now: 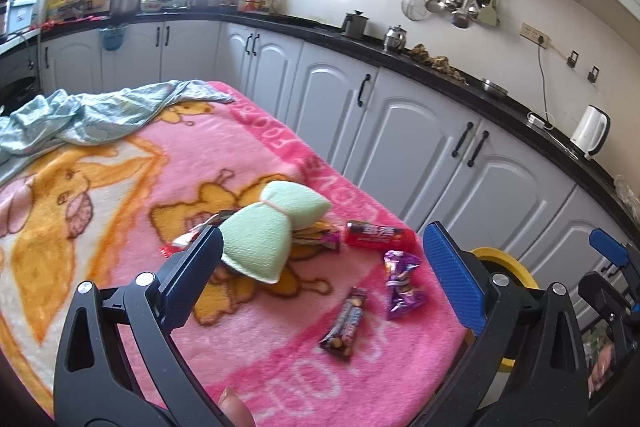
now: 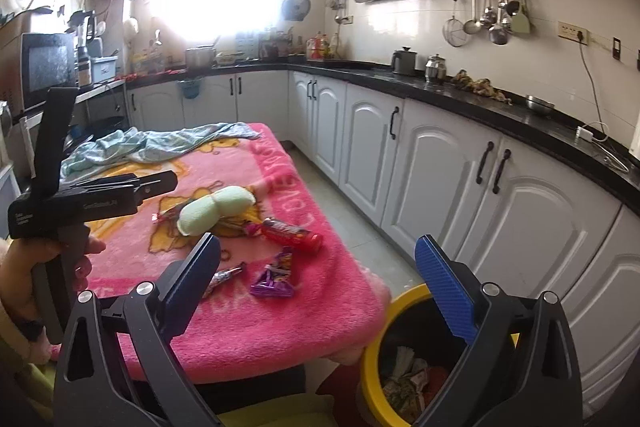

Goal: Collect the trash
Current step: 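Move both tools back over the red and purple wrappers on the table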

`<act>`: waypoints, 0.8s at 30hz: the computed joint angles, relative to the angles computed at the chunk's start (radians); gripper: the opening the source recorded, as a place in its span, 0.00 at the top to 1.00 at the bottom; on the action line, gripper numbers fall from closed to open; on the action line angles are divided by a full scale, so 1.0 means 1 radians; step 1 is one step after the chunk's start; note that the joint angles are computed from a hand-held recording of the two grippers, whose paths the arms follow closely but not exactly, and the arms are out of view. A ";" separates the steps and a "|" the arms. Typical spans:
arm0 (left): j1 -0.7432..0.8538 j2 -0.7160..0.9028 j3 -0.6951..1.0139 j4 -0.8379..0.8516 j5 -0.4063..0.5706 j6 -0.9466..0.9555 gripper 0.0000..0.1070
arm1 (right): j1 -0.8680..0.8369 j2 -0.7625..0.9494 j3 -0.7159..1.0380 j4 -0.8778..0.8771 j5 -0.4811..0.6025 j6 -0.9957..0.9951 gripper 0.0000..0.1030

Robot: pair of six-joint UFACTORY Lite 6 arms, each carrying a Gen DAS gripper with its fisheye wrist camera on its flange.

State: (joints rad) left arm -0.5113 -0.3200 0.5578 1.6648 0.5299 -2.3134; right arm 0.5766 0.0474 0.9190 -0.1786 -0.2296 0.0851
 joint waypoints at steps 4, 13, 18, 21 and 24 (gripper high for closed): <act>0.045 -0.032 -0.037 0.009 -0.022 -0.003 0.14 | 0.033 0.030 0.027 0.028 0.014 -0.032 0.08; 0.173 -0.084 -0.115 0.078 -0.081 -0.042 0.14 | 0.090 0.121 0.094 0.127 0.030 -0.140 0.08; 0.285 -0.081 -0.151 0.187 -0.146 -0.121 0.14 | 0.102 0.189 0.146 0.141 0.041 -0.154 0.08; 0.345 -0.066 -0.169 0.276 -0.175 -0.190 0.14 | 0.103 0.237 0.188 0.147 0.047 -0.160 0.08; 0.390 -0.045 -0.178 0.352 -0.184 -0.245 0.14 | 0.104 0.283 0.230 0.135 0.053 -0.139 0.08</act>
State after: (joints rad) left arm -0.1216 -0.3647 0.3801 2.0167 0.3462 -2.5580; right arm 0.6810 0.3299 1.1487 -0.0437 -0.1763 -0.0541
